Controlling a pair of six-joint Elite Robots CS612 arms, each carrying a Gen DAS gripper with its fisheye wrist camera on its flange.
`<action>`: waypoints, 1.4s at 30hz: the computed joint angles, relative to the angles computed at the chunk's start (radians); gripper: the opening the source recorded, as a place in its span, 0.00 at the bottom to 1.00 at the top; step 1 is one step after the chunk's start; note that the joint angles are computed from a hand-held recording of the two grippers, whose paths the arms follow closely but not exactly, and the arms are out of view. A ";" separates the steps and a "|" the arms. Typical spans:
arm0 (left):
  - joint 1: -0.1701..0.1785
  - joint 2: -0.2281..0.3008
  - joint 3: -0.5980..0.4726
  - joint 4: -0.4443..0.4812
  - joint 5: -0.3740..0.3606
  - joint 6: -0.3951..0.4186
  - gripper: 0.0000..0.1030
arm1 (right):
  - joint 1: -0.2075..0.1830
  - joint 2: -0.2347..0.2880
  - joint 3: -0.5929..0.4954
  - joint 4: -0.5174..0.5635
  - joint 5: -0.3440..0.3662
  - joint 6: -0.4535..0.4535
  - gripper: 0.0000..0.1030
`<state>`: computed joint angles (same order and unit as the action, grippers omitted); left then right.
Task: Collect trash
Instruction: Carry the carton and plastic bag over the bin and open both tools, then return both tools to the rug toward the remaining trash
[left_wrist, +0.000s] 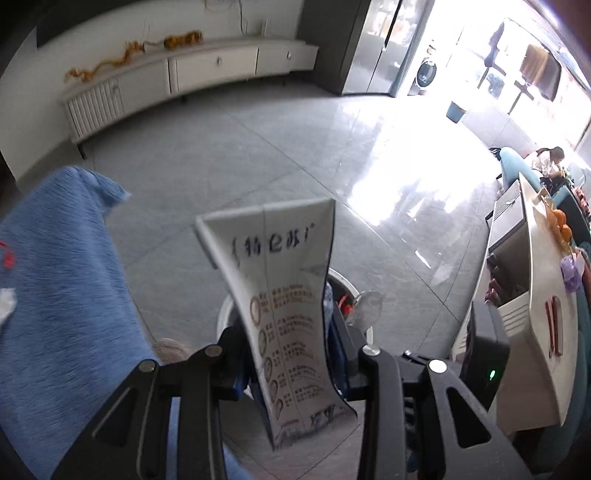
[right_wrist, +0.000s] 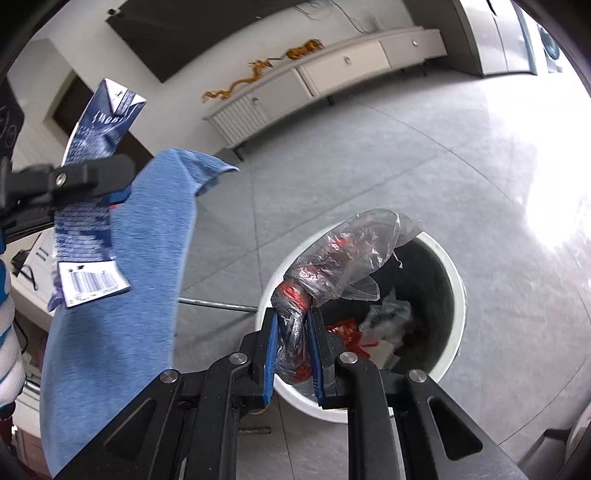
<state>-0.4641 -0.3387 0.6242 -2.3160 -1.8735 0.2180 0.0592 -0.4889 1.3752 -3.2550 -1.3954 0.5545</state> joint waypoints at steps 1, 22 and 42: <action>-0.002 0.018 -0.030 0.021 0.002 -0.002 0.33 | -0.003 0.005 -0.006 0.013 -0.001 0.004 0.15; 0.046 -0.041 0.058 -0.075 -0.114 -0.032 0.51 | 0.025 -0.048 0.033 0.074 -0.153 0.037 0.39; 0.218 -0.306 0.564 -0.807 0.244 -0.207 0.53 | 0.166 -0.115 -0.100 -0.056 -0.268 -0.254 0.58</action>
<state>-0.2461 -0.6443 1.1886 -3.1227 -1.6296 0.0115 0.2251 -0.6040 1.2751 -3.3111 -1.6636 0.3002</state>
